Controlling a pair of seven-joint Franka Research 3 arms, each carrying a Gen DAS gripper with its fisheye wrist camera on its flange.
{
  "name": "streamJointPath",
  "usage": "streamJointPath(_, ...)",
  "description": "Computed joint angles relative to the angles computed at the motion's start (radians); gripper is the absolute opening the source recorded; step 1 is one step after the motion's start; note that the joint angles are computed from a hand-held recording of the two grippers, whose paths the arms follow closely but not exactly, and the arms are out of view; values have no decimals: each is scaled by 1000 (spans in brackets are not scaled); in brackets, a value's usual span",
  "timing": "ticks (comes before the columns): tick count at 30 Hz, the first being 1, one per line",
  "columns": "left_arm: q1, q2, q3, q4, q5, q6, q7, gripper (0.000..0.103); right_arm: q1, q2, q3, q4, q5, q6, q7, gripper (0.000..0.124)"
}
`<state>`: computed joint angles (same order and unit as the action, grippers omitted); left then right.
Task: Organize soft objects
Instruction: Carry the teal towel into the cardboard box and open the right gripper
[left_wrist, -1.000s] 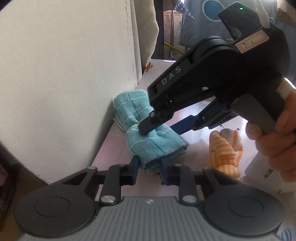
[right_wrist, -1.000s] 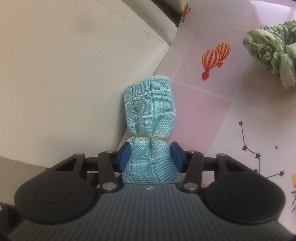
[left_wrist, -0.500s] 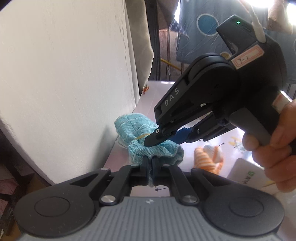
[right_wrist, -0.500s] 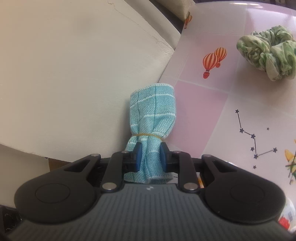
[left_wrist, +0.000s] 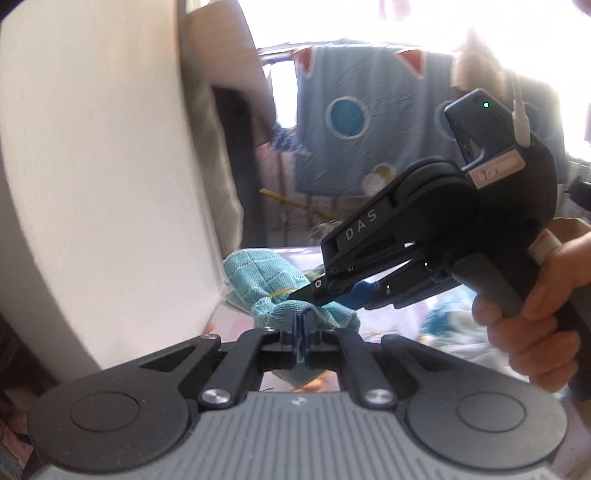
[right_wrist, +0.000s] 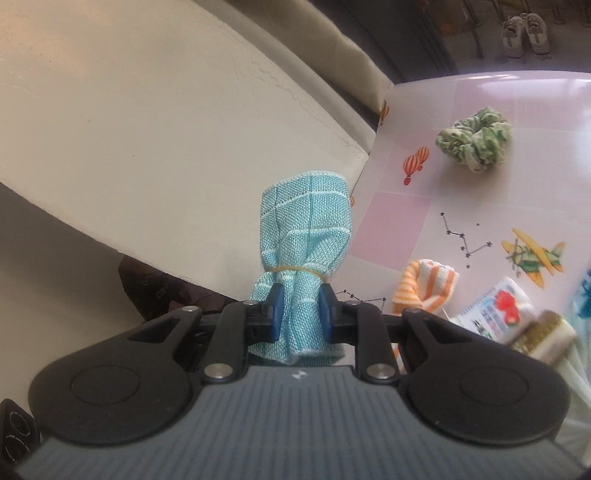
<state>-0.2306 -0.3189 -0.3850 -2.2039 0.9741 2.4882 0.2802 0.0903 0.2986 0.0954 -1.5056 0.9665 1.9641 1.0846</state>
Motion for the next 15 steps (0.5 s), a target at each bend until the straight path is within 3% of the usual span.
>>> streamJointPath(4, -34, 53, -34, 68, 27, 35, 31, 4, -60, -153, -52, -181, 72, -3, -52, 19)
streamJointPath(8, -92, 193, -63, 202, 100, 49, 53, 5, -116, -267, -138, -312, 122, -10, -86, 19)
streamJointPath(11, -153, 338, -65, 339, 145, 62, 89, 17, -161, -327, -202, -375, 130, 0, -96, 19)
streamJointPath(13, -191, 408, -55, 408, 145, 75, 125, 35, -197, -354, -243, -401, 126, 4, -96, 19)
streamJointPath(15, -225, 457, -43, 449, 132, 92, 157, 39, -234, -373, -279, -416, 115, 14, -98, 19)
